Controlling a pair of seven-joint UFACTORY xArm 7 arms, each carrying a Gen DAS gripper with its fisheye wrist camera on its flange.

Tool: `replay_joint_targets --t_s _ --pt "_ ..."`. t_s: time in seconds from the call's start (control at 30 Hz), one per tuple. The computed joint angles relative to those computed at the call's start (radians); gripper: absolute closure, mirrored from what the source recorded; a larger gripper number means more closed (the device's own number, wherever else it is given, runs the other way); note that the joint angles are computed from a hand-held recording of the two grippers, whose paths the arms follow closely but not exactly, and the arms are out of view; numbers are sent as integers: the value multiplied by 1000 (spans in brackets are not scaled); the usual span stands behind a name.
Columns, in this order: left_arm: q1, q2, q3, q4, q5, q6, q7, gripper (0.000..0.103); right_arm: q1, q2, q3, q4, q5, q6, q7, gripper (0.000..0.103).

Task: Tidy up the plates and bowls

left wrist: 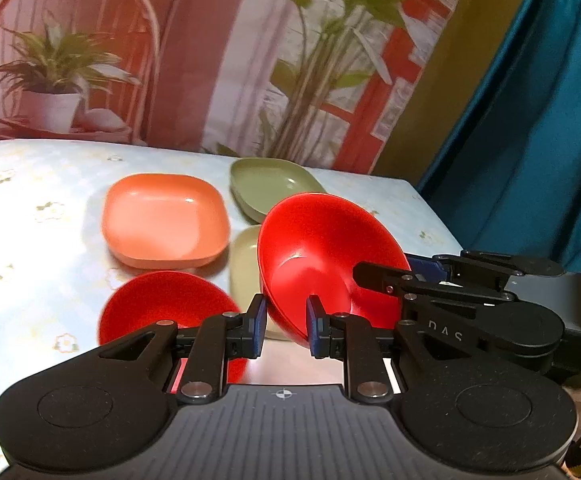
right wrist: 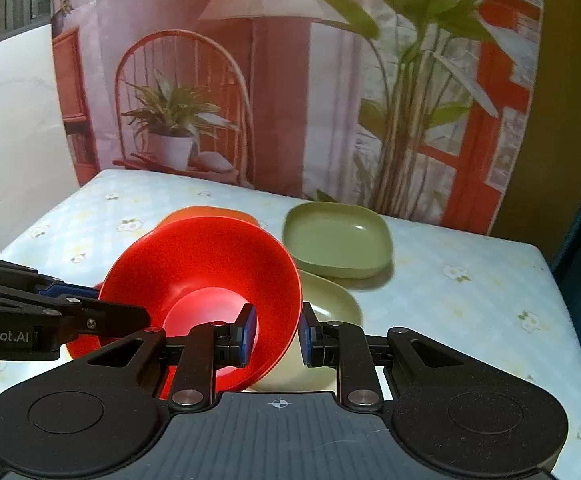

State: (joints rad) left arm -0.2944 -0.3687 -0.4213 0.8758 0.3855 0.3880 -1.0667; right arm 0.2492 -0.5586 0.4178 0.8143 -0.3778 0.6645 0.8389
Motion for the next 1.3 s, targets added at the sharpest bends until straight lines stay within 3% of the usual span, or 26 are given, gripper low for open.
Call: replay_joint_targets --t_s 0.6,0.8,1.3 --pt "62 -113 33 -104 -70 -19 18 81 30 219 31 150 -140 -28 105 82" --pt "72 -129 31 -122 -85 12 33 81 73 297 9 191 -199 -32 147 82" --pt "66 -148 31 -173 -100 44 30 81 172 365 -49 189 -203 -34 176 82"
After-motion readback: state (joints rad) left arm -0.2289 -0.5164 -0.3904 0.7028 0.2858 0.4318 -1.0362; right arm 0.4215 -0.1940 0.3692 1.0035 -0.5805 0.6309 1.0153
